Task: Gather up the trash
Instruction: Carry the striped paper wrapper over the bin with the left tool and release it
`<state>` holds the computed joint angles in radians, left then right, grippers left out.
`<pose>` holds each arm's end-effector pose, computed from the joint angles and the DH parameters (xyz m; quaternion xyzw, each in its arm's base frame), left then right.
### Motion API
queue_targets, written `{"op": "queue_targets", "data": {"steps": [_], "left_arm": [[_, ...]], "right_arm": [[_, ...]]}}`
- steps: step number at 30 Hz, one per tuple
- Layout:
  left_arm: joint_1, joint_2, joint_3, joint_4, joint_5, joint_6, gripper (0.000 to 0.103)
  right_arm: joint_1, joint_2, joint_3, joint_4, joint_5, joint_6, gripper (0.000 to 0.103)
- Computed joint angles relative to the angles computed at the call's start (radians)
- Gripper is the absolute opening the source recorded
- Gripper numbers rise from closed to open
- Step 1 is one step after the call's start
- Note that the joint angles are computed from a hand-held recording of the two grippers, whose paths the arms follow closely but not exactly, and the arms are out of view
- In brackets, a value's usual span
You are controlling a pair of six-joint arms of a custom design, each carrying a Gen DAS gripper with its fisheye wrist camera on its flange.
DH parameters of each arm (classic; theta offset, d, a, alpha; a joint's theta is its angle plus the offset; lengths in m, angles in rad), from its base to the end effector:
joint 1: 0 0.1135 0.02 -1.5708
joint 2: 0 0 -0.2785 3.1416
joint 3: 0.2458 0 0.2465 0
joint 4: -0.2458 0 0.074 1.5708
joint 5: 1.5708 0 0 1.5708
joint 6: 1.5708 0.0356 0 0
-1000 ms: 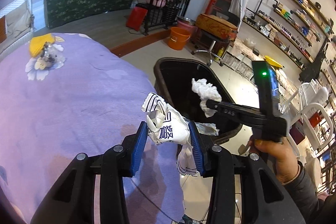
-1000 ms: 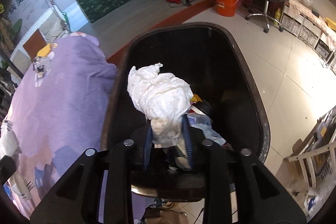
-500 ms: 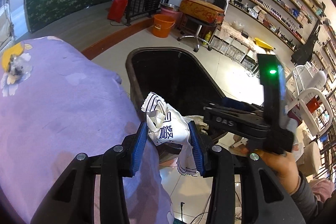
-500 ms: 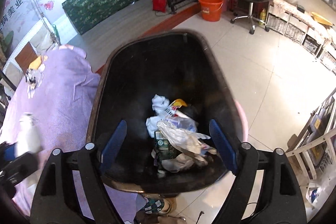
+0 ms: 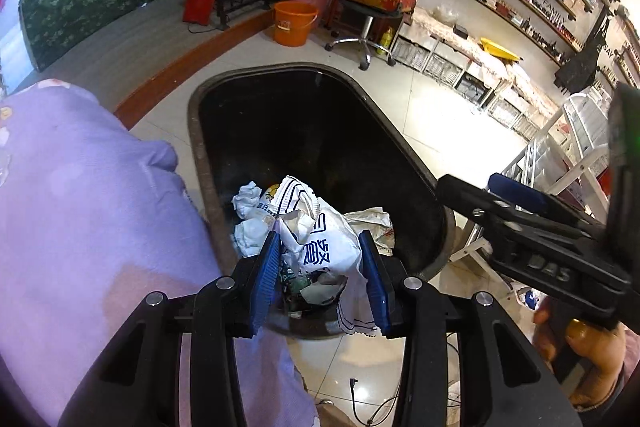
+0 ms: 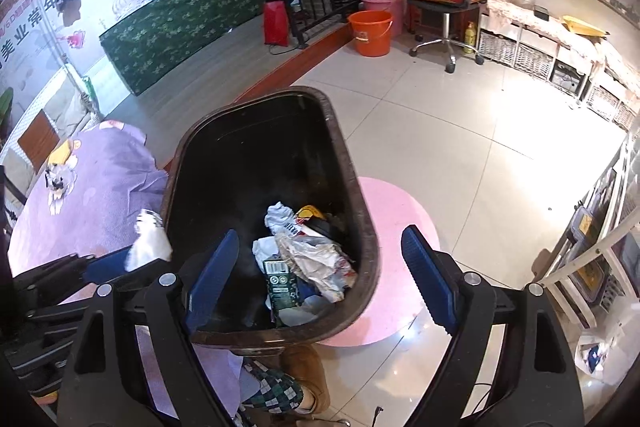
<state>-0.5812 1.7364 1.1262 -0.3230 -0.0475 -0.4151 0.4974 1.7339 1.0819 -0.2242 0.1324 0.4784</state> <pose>0.3030 -0.1970 0.2123 0.0713 0.9467 -0.1299 0.2860 0.3200 0.1684 0.2069 0.0136 0.9384 0.1043 0.3291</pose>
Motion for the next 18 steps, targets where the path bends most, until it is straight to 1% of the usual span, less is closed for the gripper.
{"op": "queue_targets", "data": {"steps": [5, 7, 8, 10, 12, 14, 18], "left_arm": [[-0.002, 0.047, 0.051, -0.023, 0.003, 0.023, 0.04], [-0.002, 0.069, 0.076, -0.036, -0.001, 0.03, 0.04], [-0.004, 0.078, 0.087, -0.042, -0.002, 0.03, 0.042], [-0.005, 0.094, 0.103, -0.051, 0.005, 0.037, 0.048], [-0.007, 0.103, 0.116, -0.056, -0.004, 0.038, 0.072], [-0.007, 0.097, 0.105, -0.038, -0.006, 0.038, 0.077], [-0.015, 0.078, 0.096, -0.039, -0.018, 0.053, 0.081]], "right_arm": [[-0.02, -0.02, -0.01, -0.005, 0.009, 0.009, 0.084], [-0.03, -0.028, -0.02, -0.001, 0.011, 0.009, 0.086], [-0.034, -0.031, -0.024, -0.001, 0.015, 0.012, 0.087], [-0.046, -0.037, -0.032, 0.002, 0.015, 0.022, 0.087], [-0.061, -0.04, -0.038, 0.001, 0.01, 0.043, 0.087], [-0.07, -0.042, -0.039, -0.002, 0.009, 0.057, 0.088], [-0.064, -0.04, -0.031, -0.007, 0.023, 0.056, 0.088]]}}
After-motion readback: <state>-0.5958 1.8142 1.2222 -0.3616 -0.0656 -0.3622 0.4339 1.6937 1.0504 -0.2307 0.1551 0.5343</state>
